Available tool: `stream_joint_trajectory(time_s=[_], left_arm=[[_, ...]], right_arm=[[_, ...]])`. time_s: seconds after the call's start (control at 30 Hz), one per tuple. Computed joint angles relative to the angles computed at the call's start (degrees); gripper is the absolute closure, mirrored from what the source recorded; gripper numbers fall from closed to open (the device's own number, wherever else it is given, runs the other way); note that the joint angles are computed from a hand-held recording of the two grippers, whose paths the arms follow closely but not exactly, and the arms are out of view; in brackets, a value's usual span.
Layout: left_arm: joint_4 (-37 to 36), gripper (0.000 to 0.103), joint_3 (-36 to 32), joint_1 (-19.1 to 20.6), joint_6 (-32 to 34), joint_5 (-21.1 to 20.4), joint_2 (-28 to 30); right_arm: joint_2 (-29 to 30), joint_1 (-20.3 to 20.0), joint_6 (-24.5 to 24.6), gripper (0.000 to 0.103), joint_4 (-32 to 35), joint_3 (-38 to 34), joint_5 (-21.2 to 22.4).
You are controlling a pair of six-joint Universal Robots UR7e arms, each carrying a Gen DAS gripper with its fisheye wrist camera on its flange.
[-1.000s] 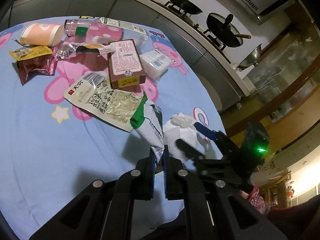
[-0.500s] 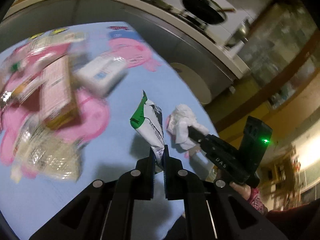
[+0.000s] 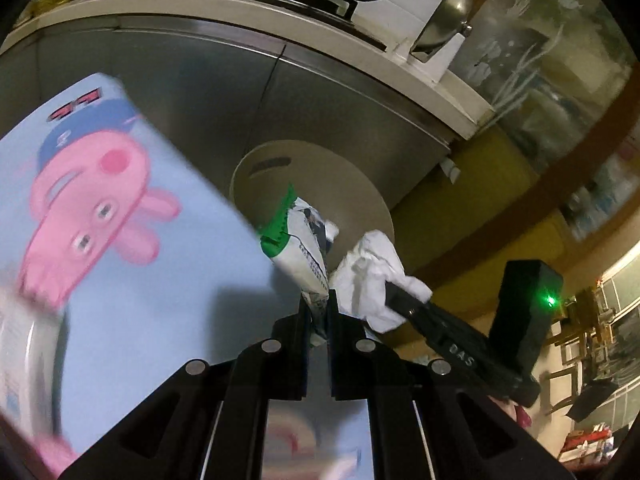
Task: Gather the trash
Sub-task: 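Carry the wrapper and tissue to the beige bin with both tools, then open both tools to drop the wrapper and tissue into the bin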
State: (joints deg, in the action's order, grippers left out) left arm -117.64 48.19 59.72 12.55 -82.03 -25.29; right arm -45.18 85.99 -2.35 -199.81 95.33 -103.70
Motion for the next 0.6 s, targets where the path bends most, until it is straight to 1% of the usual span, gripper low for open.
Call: stream_joint_trajectory(time_s=[0.03, 0.13, 0.17, 0.2, 0.23, 0.27, 0.3, 0.33, 0.37, 0.43, 0.5, 0.53, 0.6], left_arm=[[0.96, 0.096, -2.73, -0.10, -0.09, 0.46, 1.98], [4.51, 0.096, -10.77, -0.40, -0.32, 2.26, 7.66], [5.28, 0.095, -12.75, -0.54, -0.40, 3.10, 9.20], [5.38, 0.095, -13.26, -0.55, -0.36, 3.59, 9.73], [6.23, 0.092, -15.30, -0.64, -0.34, 4.56, 11.38], [6.79, 0.086, -16.76, -0.80, -0.58, 5.80, 12.56], [6.97, 0.063, -17.43, -0.94, -1.04, 7.13, 13.17], [6.65, 0.059, -17.68, -0.84, -1.36, 7.02, 13.44], [5.64, 0.058, -16.97, -0.79, -1.83, 6.84, 13.11], [3.42, 0.057, -13.95, -0.74, -3.12, 6.16, 11.25], [1.21, 0.056, -10.34, -0.57, -3.91, 5.06, 8.76], [-1.75, 0.056, -6.24, -0.66, -4.10, 4.98, 6.19], [-5.83, 0.055, -0.81, -0.84, -4.31, 4.39, 2.78]], right_arm=[[-0.31, -0.37, 0.12, 0.096, 0.01, 0.16, -0.35], [0.12, -0.98, 0.10, 0.095, 3.00, -2.86, -1.12], [0.34, -0.93, -0.09, 0.094, 3.59, -3.59, -1.63], [0.73, -0.96, -0.45, 0.093, 4.88, -4.88, -1.98], [0.89, -0.90, -0.39, 0.093, 5.80, -5.42, -2.14], [1.10, -1.02, -0.02, 0.089, 7.87, -6.59, -1.89], [1.12, -1.08, 0.24, 0.075, 8.81, -6.96, -2.07], [1.44, -0.91, 0.47, 0.063, 9.57, -7.73, -2.99], [1.83, -0.64, 0.39, 0.047, 8.88, -8.14, -4.08], [2.03, -0.36, -0.32, 0.048, 6.90, -8.08, -4.30], [2.59, 0.32, -2.05, 0.048, 3.23, -7.70, -5.98], [2.77, 0.60, -2.85, 0.048, 1.61, -7.41, -6.50], [2.91, 1.12, -3.60, 0.048, -1.42, -6.46, -6.90]])
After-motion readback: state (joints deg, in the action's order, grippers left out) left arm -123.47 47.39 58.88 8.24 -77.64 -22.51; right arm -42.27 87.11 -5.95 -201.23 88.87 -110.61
